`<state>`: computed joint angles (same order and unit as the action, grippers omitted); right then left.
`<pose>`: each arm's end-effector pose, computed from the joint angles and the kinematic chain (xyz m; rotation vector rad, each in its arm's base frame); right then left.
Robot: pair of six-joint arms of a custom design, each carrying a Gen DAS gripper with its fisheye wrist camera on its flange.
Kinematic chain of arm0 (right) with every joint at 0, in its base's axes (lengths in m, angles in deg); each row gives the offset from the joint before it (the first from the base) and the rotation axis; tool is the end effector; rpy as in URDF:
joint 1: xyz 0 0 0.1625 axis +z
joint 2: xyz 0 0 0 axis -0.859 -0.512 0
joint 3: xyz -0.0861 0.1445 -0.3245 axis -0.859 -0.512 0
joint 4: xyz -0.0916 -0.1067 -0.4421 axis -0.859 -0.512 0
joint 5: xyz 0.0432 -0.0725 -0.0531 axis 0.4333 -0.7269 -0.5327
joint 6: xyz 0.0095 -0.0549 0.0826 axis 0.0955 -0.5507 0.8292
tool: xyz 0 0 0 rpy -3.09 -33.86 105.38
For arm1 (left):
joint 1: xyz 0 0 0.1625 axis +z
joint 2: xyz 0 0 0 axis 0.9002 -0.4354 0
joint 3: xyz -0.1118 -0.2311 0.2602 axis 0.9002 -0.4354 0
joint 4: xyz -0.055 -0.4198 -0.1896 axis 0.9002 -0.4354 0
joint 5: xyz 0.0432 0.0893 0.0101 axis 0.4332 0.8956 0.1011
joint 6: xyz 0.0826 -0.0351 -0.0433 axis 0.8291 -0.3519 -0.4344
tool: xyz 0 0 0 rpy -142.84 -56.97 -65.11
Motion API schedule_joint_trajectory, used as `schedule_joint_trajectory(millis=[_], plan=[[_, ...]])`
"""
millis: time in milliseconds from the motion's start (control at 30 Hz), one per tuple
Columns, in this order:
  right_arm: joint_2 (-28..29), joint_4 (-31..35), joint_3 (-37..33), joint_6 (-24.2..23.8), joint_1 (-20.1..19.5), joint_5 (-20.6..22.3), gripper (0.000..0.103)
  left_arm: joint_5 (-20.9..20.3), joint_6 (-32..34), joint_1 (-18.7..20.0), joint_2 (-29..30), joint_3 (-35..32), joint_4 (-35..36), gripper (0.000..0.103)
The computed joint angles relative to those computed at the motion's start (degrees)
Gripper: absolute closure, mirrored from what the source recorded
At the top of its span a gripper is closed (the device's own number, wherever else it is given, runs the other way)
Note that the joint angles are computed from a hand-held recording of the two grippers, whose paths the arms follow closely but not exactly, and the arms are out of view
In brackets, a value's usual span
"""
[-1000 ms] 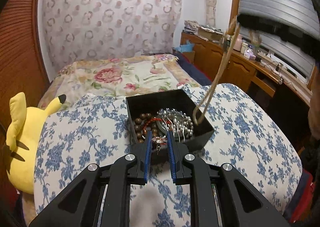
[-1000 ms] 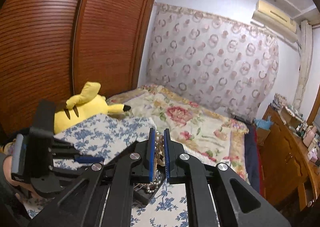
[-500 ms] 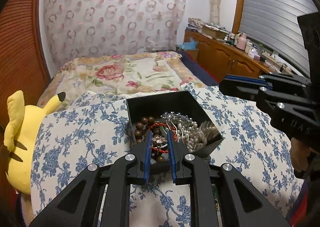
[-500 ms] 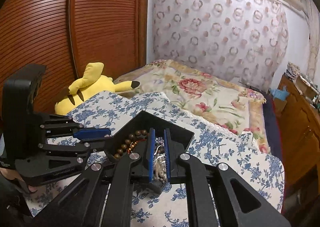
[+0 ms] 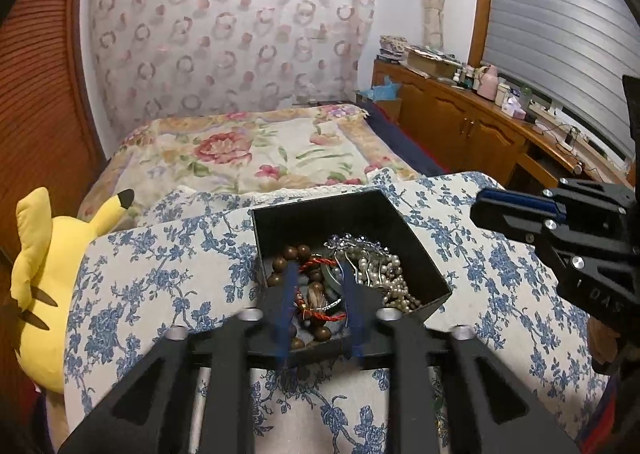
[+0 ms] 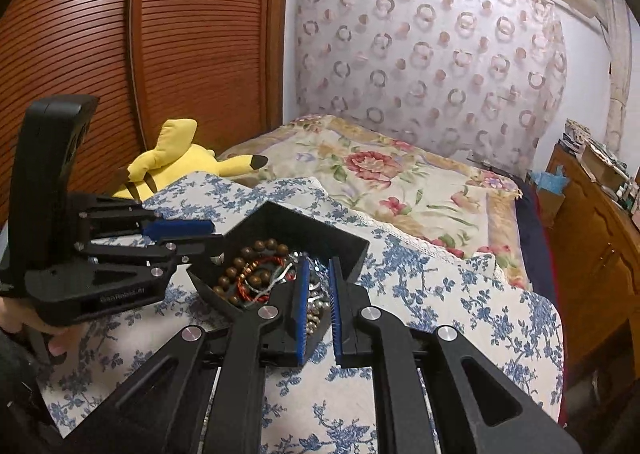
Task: Organize jewelry
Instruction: 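Lift the pearl strand with the right tool while the left tool carries the earring into the box, then move back and grasp the gold ring with the left tool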
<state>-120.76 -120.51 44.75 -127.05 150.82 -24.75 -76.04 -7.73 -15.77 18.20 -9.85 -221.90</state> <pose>0.1317 -0.7463 0.3336 0.9511 -2.2579 0.8937 -0.3962 -0.7435 0.0622 0.8250 2.3551 -0.8526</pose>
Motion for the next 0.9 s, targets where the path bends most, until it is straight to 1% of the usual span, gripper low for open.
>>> schedule_joint_trajectory(millis=[33, 100, 167, 233, 333, 400, 467, 500, 567, 633, 667, 700, 900], plan=[[-0.2, -0.1, 0.2, 0.1, -0.2, 0.1, 0.092, 0.3, 0.2, -0.1, 0.0, 0.1, -0.4, 0.054], [-0.8, -0.1, 0.8, 0.6, -0.7, 0.6, 0.092, 0.5, 0.6, -0.2, 0.0, 0.4, -1.2, 0.045], [-1.2, -0.7, 1.6, 0.9, -1.0, 0.7, 0.092, 1.1, 0.4, -0.3, -0.1, 0.7, -1.3, 0.043], [-1.9, -0.9, 2.5, 1.1, -1.5, 1.0, 0.092, 1.5, 0.7, -0.5, -0.5, 1.5, -2.3, 0.034], [-3.1, -1.3, 4.3, 1.2, -2.1, 1.6, 0.092, 1.8, 1.1, -0.8, -1.4, 3.3, -3.5, 0.028], [-4.0, -1.3, 5.7, 1.2, -2.4, 1.8, 0.092, 1.9, 1.1, -0.9, -2.0, 4.4, -3.6, 0.028], [-4.9, -1.2, 7.1, 1.1, -2.7, 2.0, 0.092, 2.1, 1.0, -1.1, -2.8, 5.8, -3.9, 0.023], [-5.3, -1.3, 7.9, 1.1, -2.9, 2.1, 0.092, 1.8, 1.1, -1.2, -3.4, 7.0, -4.4, 0.018], [-6.2, -1.2, 9.6, 0.9, -3.1, 2.2, 0.092, 1.4, 0.9, -1.3, -4.6, 8.8, -5.0, 0.018], [-6.9, -1.1, 11.2, 0.6, -3.3, 2.4, 0.089, 1.2, 0.3, -1.3, -5.6, 10.6, -4.9, 0.018], [-7.4, -0.7, 12.1, 0.5, -3.5, 2.5, 0.081, 1.1, 0.0, -1.3, -6.2, 11.6, -5.0, 0.018], [-7.6, -0.5, 12.8, 0.3, -3.6, 2.4, 0.076, 1.0, -0.2, -1.3, -6.8, 12.6, -5.2, 0.018], [-7.8, 0.5, 15.4, -1.1, -3.6, 0.3, 0.076, 0.3, -1.9, -1.2, -9.9, 18.5, -4.2, 0.018]])
